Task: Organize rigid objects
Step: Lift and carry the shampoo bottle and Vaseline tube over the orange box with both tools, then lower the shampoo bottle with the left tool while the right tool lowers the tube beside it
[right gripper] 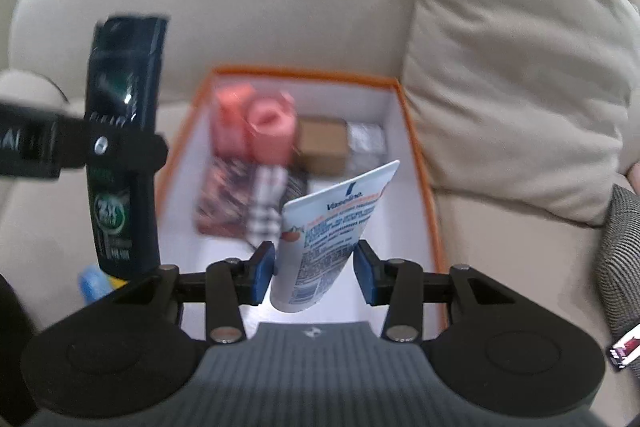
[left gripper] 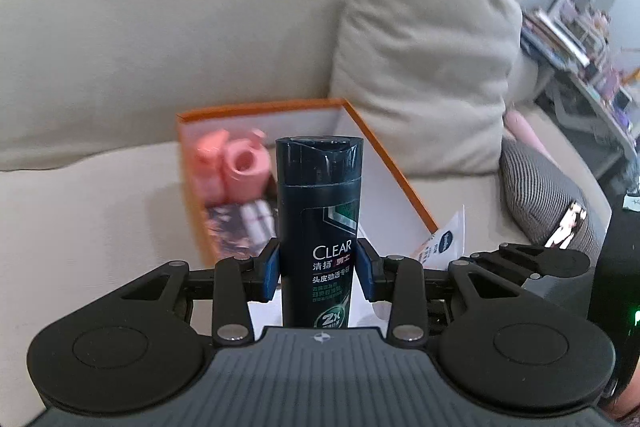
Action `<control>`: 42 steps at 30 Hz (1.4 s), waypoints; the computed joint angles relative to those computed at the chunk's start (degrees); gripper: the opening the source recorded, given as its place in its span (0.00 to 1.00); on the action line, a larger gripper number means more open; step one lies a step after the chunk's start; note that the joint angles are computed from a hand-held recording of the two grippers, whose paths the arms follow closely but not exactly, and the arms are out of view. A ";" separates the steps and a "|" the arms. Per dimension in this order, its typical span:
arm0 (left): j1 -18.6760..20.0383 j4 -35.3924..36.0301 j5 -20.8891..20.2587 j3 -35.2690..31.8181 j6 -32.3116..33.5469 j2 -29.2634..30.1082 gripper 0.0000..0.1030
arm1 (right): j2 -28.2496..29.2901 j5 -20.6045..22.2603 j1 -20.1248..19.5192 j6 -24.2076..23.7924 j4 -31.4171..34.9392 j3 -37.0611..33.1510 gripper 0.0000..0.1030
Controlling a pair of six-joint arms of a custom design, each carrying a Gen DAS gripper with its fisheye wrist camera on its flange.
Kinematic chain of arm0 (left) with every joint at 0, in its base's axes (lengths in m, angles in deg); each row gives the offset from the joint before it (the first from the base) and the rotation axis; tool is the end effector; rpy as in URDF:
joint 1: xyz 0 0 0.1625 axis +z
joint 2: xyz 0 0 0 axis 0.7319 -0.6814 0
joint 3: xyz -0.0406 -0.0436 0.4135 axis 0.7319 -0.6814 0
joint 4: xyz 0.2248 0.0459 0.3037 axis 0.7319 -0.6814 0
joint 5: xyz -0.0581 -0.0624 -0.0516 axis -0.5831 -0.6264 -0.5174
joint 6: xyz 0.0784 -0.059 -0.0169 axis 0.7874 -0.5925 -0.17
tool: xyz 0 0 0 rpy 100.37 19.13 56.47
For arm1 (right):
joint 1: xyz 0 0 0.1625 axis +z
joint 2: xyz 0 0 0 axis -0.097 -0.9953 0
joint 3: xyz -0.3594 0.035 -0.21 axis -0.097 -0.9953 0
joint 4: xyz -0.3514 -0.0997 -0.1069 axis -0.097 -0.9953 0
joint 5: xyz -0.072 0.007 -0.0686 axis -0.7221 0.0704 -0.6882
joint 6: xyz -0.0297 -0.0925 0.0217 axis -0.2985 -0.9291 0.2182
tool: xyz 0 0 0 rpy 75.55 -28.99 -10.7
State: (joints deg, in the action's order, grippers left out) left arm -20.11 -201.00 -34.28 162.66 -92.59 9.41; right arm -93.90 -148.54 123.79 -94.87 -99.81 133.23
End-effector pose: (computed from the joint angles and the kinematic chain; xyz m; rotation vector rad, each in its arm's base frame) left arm -0.3094 -0.3846 0.2105 0.2304 2.5610 -0.8642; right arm 0.2952 -0.4062 0.1962 0.8624 -2.2609 0.4251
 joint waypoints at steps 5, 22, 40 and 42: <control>4.35 -1.93 -3.31 -2.39 3.49 4.65 0.42 | 2.32 -2.60 -2.30 -4.39 1.71 -1.46 0.43; 14.36 -7.63 -8.42 -6.78 5.93 11.31 0.41 | 11.07 -2.33 -6.78 -11.77 -1.58 -8.04 0.43; 16.89 -7.97 -11.73 -9.95 6.46 14.51 0.41 | 8.29 -0.49 -7.11 -22.94 -12.66 -2.20 0.41; 17.10 -7.81 -12.12 -10.63 6.70 15.34 0.41 | 7.85 -0.41 -6.95 -24.52 -13.43 -1.19 0.31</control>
